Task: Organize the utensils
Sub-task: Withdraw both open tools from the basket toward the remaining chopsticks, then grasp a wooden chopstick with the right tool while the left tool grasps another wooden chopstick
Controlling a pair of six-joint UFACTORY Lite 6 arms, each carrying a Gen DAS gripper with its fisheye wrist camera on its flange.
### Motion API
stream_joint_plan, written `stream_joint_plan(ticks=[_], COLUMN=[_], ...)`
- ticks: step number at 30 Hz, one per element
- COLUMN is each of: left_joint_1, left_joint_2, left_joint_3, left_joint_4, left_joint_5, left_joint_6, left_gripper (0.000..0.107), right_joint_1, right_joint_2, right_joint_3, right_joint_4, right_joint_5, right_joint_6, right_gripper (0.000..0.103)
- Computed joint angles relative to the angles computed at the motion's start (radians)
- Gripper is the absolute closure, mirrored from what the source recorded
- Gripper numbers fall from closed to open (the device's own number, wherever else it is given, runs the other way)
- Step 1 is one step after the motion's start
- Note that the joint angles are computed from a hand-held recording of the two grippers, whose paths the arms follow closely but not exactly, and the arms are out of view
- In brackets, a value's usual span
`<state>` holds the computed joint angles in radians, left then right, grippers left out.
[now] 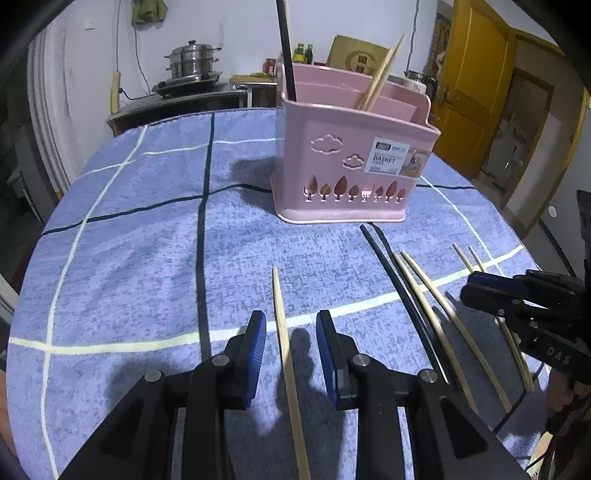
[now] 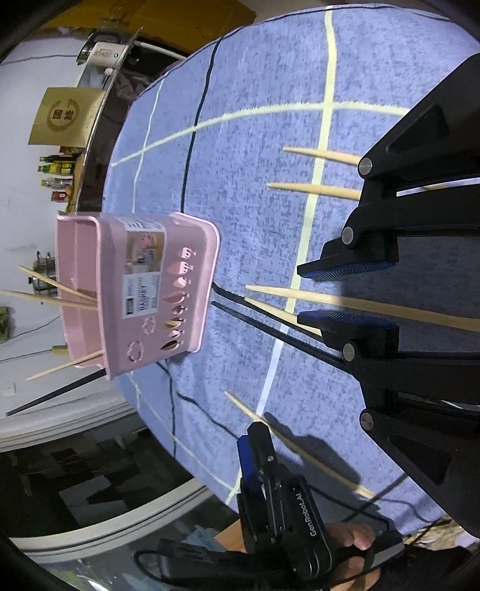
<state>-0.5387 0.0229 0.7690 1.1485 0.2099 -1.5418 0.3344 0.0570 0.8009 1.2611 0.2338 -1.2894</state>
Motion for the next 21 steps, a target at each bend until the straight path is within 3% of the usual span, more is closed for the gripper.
stream_joint_plan(ticks=[9, 18, 21], left_joint_1=[0.01, -0.012, -0.021], left_joint_2=[0.143, 0.196, 0.206], left_joint_3=[0.12, 0.176, 0.185], left_joint_4=[-0.171, -0.116, -0.083], left_joint_5=[0.01, 0.063, 0.085], left_joint_6=[0.206, 0.157, 0.12], left_gripper=[0.079, 0.08, 0.086], right_joint_1=[0.034, 0.059, 0.072], right_joint_2=[0.152, 0.245, 0.268], right_joint_3=[0.134, 0.251, 0.277], right_joint_4=[-0.286, -0.572, -0.657], right_joint_5=[-0.034, -0.043, -0.053], right_joint_6=[0.286, 0.564, 0.65], right_gripper=[0.084, 0.084, 0.089])
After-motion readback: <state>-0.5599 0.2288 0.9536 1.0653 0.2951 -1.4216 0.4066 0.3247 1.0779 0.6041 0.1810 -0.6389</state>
